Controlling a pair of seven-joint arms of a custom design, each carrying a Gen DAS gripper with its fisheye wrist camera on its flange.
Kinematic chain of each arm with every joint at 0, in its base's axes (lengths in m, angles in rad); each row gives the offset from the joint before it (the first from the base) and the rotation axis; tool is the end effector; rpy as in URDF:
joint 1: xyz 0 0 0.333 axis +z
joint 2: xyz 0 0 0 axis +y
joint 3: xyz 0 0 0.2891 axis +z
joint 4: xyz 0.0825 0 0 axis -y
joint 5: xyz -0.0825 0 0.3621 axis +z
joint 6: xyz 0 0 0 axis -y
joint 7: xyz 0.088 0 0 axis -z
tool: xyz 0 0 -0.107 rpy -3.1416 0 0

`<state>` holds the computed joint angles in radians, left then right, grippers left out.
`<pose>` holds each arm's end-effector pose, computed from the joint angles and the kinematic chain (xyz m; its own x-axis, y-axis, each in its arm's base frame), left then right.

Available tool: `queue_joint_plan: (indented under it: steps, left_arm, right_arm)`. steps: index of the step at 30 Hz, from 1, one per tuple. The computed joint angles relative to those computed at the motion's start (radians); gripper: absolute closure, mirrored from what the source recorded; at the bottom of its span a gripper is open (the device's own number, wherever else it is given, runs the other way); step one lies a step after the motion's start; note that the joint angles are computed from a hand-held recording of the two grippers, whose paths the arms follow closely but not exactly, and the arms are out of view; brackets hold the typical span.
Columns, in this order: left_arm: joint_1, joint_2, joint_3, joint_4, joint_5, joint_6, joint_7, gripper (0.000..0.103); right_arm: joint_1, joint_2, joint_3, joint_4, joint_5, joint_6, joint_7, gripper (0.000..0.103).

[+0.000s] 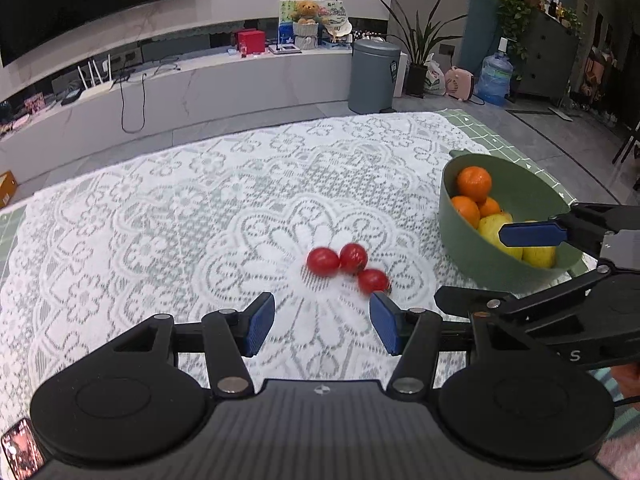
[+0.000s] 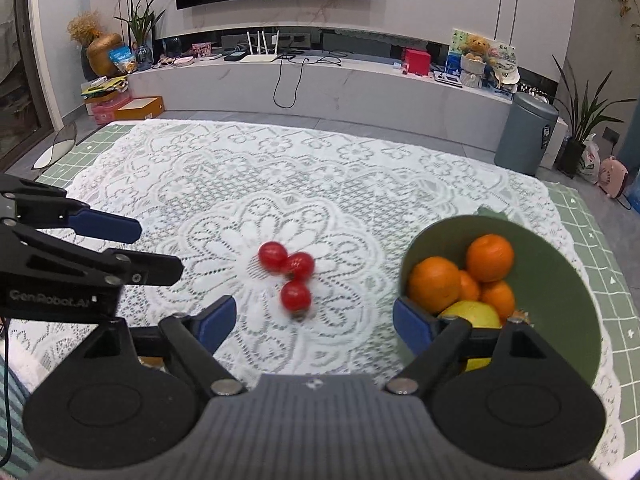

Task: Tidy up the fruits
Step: 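Withdraw both tools from the colander toward the red cherry tomatoes, then grasp a brown kiwi with the left tool while the right tool grasps a cherry tomato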

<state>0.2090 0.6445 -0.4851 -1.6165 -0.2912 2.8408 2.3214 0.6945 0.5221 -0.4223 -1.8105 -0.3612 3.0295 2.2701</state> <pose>0.6934 -0.1150 0.3405 -0.5725 -0.8188 0.0427 -0.6218 0.3996 -0.6736 0.6235 0.2397 0.3432 0.0487 -0.9988 -0.0015 -0.7115 -0.0336 -0.7018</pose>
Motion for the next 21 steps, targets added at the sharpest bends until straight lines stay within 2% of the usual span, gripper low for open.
queue_joint_plan:
  steps: [3, 9, 15, 21]
  left_arm:
    - [0.023, -0.01, -0.005, -0.022, -0.016, -0.014, 0.004, 0.038]
    - [0.036, -0.019, 0.01, -0.052, -0.041, -0.025, -0.006, 0.038]
    - [0.083, -0.037, -0.019, -0.104, -0.093, -0.03, 0.033, 0.038]
    - [0.079, -0.051, 0.003, -0.132, -0.126, -0.06, 0.046, 0.038]
  right_arm:
    - [0.012, 0.003, -0.004, -0.008, 0.0, -0.002, 0.008, 0.02]
    - [0.065, 0.014, -0.049, -0.022, -0.042, -0.004, 0.046, 0.02]
    - [0.105, 0.033, -0.082, -0.019, -0.087, -0.01, 0.071, 0.02]
    - [0.088, 0.047, -0.051, -0.002, -0.111, -0.014, 0.049, 0.023]
